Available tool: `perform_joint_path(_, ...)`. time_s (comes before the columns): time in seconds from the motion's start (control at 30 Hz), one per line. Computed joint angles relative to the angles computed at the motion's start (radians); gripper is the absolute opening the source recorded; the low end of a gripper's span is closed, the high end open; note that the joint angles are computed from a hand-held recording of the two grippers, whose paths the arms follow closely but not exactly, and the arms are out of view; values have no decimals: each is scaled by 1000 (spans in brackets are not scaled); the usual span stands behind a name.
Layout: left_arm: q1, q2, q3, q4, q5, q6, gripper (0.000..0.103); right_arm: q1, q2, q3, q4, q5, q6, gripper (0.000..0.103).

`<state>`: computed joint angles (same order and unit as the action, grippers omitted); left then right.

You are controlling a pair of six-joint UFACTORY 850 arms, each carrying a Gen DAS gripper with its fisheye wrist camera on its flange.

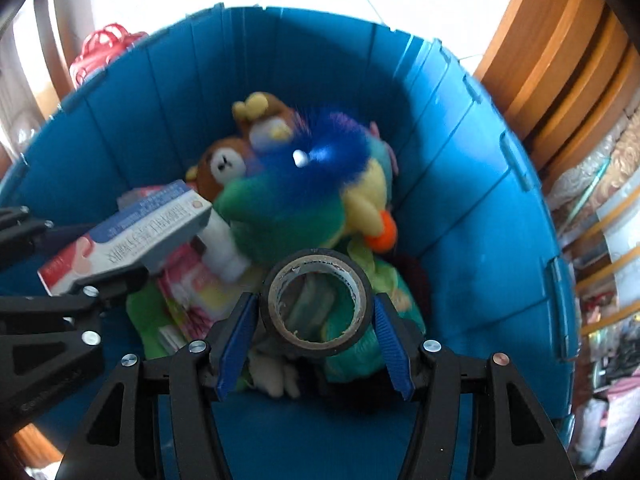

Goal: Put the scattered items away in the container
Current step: 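Open the left tool over the crate while the right tool releases the tape roll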

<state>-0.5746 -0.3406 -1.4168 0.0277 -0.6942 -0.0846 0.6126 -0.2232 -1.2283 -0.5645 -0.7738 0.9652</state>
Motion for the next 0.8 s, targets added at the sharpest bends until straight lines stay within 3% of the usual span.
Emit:
perform_joint_path(0.13, -5, -5, -7, 7, -16, 10, 44, -3, 3, 6, -1, -3, 33, 58)
perform_joint_path(0.2, -6, -4, -3, 8, -3, 16, 56, -2, 6, 11, -9, -1, 50, 58)
perform_joint_path(0.27, -8, 4, 7, 16, 12, 17, 59, 0, 3, 7, -19, -5, 60, 58)
perform_joint_path(0.8, -4, 11, 15, 9, 33, 30, 59, 5, -14, -27, -33, -34, 77, 66)
